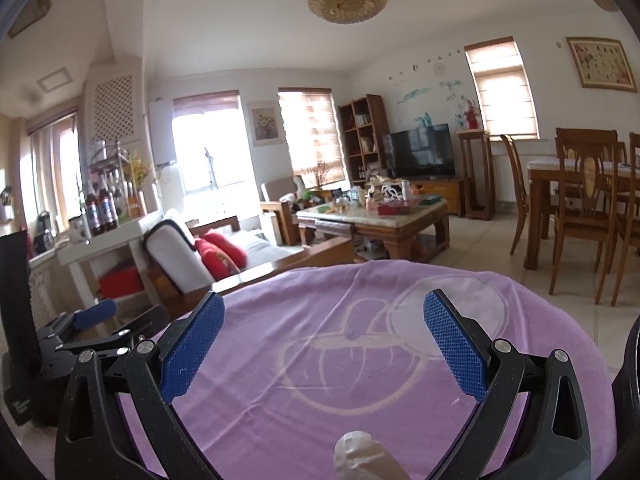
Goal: Collect trash
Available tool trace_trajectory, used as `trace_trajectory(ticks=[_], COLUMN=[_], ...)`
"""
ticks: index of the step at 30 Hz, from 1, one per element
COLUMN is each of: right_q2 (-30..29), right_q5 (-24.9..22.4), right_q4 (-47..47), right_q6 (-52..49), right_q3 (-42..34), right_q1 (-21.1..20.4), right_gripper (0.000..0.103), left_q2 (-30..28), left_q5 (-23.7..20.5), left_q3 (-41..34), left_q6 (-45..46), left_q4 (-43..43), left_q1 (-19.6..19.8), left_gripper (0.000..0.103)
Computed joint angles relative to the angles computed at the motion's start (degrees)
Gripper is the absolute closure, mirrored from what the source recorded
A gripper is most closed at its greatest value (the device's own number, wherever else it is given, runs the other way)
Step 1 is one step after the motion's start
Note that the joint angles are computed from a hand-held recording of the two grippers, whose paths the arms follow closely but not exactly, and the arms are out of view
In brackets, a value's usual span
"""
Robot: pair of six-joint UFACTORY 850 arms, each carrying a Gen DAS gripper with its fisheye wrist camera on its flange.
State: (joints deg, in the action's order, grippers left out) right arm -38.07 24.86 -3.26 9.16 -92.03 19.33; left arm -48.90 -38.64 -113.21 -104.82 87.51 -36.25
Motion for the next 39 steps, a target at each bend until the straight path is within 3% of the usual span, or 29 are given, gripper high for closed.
trace_trajectory(ticks=[39], right_q2=[1.17], right_q5=[1.00], right_q4=[1.47], right_q6=[-0.96], right_q3=[1.34], right_q1=[-0.16], right_gripper=[0.005], left_q2=[1.65], left_q5=[1.00], left_q3=[3.16], left_q6=[-3.50], left_q4=[3.38], left_q1=[0.31], left_gripper=[0.005])
